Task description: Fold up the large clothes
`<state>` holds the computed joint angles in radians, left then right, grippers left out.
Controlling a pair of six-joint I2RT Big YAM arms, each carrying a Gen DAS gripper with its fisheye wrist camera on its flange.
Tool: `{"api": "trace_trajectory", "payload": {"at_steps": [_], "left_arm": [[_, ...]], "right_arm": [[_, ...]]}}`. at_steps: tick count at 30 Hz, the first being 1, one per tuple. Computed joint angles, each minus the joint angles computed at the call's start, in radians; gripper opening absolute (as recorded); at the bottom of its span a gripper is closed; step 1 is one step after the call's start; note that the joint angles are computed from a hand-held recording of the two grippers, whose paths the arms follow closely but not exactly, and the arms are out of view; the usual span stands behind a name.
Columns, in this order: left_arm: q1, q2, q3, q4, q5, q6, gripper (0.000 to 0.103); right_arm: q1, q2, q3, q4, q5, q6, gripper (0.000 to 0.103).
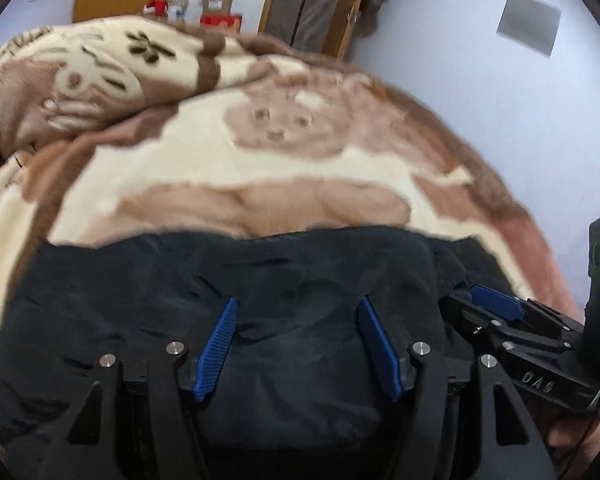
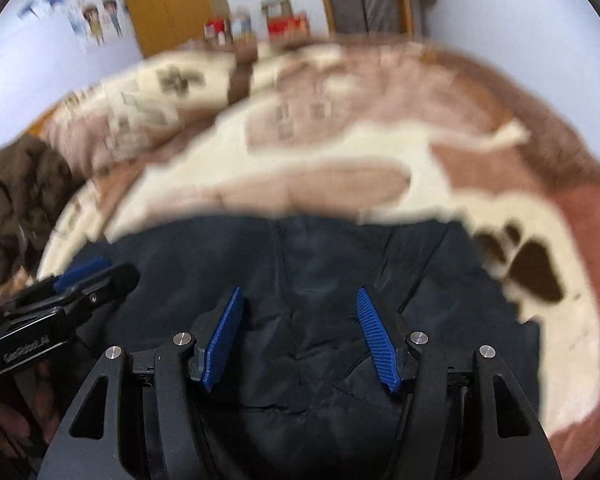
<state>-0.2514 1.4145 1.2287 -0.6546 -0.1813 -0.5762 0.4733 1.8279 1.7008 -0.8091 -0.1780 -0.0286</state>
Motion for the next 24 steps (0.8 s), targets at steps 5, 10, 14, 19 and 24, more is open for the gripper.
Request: {"api": "trace_trajectory", "payload": {"at_steps": [5, 10, 14, 19, 24], "left_arm": [[0.006, 0.069, 0.021, 0.001, -0.011, 0.003, 0.065], [-0.011, 0.1, 0.021, 0.009, -0.067, 0.012, 0.066], [-0.018, 0.117, 0.034, -0.006, -0.089, 0.014, 0.066], [0.006, 0.107, 0.058, -0.053, -0.02, 0.009, 0.065], [0.009, 0.002, 0.013, -0.027, -0.032, 0.019, 0.06]], "right_arm": [[-0.013, 0.03, -0.022, 0.048, -0.003, 0.004, 0.058], [-0.019, 0.052, -0.02, 0.056, -0.008, 0.004, 0.058], [-0.021, 0.059, -0.012, 0.049, -0.004, -0.002, 0.058], [-0.024, 0.068, 0.043, -0.035, -0.021, 0.004, 0.058], [-0.035, -0.027, -0.017, 0.028, -0.026, -0.018, 0.043]]}}
